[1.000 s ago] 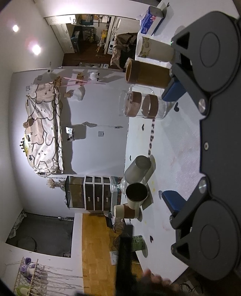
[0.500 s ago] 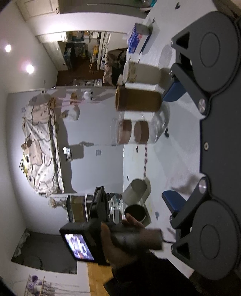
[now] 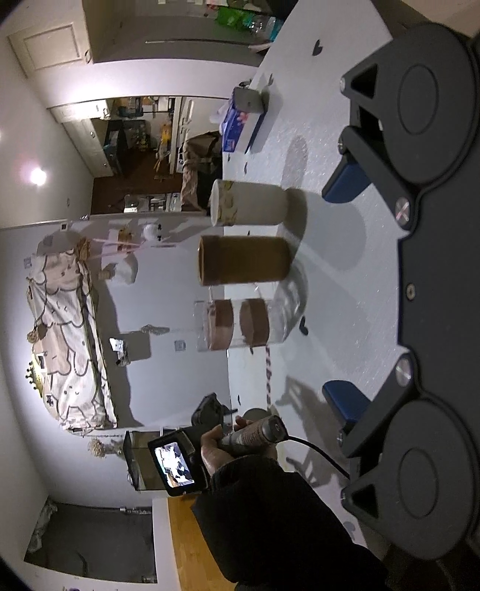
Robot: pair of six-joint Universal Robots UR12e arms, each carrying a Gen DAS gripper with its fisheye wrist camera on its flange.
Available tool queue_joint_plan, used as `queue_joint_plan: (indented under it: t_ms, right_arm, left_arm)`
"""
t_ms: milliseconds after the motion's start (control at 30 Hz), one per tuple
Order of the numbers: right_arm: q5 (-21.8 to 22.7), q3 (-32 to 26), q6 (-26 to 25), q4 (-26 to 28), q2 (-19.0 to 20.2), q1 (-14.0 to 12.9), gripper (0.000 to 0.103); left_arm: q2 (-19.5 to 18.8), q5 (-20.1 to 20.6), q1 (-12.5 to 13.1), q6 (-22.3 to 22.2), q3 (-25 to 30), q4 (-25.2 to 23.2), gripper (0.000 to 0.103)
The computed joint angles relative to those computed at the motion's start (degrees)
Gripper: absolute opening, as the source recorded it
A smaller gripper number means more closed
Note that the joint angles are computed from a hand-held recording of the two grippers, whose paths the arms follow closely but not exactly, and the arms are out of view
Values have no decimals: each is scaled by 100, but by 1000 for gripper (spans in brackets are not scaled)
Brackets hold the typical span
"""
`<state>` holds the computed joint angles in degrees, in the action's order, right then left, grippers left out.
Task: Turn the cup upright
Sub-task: 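Move the left tool to the grey cup lying on its side and grasp its base, then lift the grey cup with the left tool while the right tool approaches it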
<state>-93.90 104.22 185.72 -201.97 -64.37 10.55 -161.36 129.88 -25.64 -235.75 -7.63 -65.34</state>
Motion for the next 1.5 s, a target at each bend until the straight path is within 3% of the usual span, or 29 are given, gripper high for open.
queue_joint_plan:
  t_ms: [67,133,500,767,867,1033,1267,1400,1500]
  right_arm:
    - [2,7,15,15,1,-14,103]
    - [7,3,16,28,3,-21,103]
    - [97,-67,-68,9,26,19,103]
    - [153,-165,-115,-22,50,70,103]
    - [161,-192,-134,-42,58,83,103]
    - [213,-240,-78,-74,71,94,103]
    - [340,-340,104,52,94,102,103]
    - [791,-511,792,625,94,31,103]
    - [1247,-713,1430,1102,152,-36,103]
  left_arm:
    - [237,-152,37,0,-487,237,85]
    - [549,-522,90,23,-1098,607,64]
    - [1918,-1893,131,1612,-3664,2287,63]
    - [2730,-2760,28,2931,-5195,3248,63]
    - [2962,-2837,-63,3369,-5612,3455,63]
    - [3365,-3303,-83,3736,-6289,3747,63]
    - [3643,-3220,-182,4071,-6943,4437,63]
    - [3651,-3419,-165,3908,-7088,4604,60]
    - [3656,-3216,-235,4026,-7200,4877,60]
